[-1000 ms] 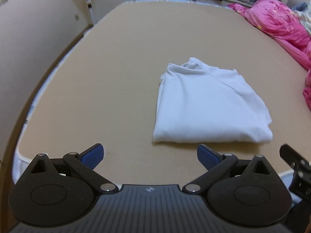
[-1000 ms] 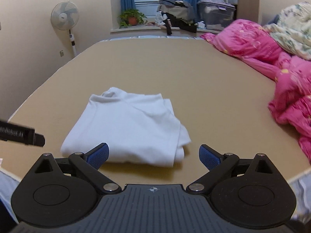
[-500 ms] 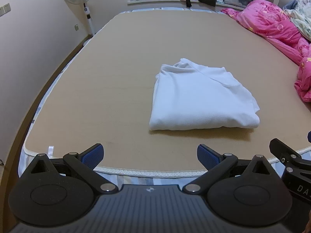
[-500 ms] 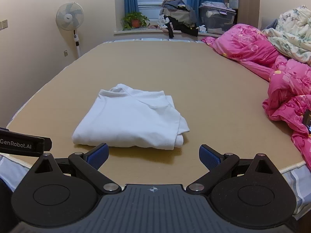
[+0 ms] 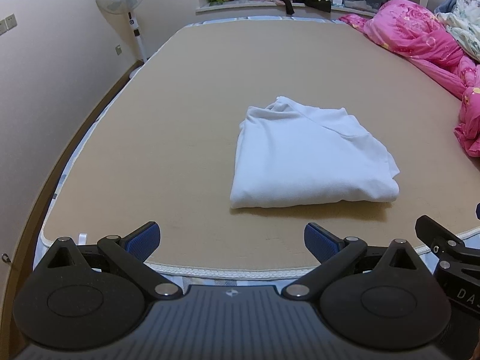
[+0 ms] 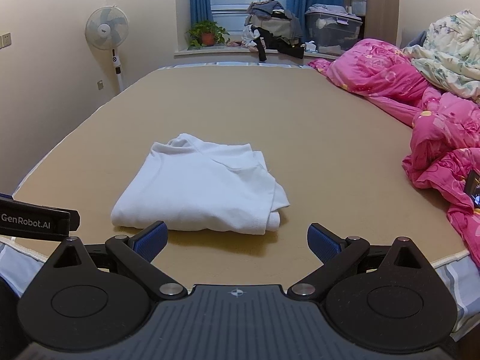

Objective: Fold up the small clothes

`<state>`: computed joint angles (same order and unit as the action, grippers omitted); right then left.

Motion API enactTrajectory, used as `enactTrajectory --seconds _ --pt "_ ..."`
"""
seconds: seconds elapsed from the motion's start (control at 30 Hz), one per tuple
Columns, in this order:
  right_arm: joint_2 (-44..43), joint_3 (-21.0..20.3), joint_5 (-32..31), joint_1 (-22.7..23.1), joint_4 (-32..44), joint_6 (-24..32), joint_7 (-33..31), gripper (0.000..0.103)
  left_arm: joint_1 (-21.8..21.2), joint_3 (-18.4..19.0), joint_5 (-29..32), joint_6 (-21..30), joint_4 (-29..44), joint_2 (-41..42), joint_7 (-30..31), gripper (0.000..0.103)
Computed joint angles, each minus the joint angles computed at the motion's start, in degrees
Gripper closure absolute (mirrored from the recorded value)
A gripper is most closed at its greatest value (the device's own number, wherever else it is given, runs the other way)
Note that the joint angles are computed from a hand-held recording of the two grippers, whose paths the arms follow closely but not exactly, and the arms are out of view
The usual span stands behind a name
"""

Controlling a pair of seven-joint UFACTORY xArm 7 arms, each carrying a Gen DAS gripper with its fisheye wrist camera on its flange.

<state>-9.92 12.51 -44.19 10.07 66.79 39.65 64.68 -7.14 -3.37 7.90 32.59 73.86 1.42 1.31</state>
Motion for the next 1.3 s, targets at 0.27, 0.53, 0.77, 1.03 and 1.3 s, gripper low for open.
enactTrajectory --seconds 0.27,0.53,0.77,1.03,1.3 --pt "-0.45 -0.13 0.84 -0.14 -0.27 -0.33 -1.34 0.004 -0.07 -0.02 0.74 -0.83 -0.42 -0.23 0.25 0.001" --pt "-0.47 0.04 0.98 -0.36 -0.22 -0.14 -1.42 0.004 0.01 0.03 1.08 -1.17 -0.82 -0.43 0.58 0.001" --pt "-0.31 0.04 1.03 -0.24 -0.19 -0.17 -1.30 0.004 0.07 -0.01 0.63 -1.08 -0.98 -0.53 1.50 0.001" --pt "-0.49 -0.08 1.14 -0.24 -0.52 -0.42 -1.39 0.004 0.11 0.00 0.70 -1.27 -0.98 -0.49 1.67 0.001" --pt "-0.45 0.07 1.12 -0.33 -0.42 -0.29 -1.33 0.004 0.09 0.00 1.05 -1.40 -1.06 -0.46 1.54 0.001"
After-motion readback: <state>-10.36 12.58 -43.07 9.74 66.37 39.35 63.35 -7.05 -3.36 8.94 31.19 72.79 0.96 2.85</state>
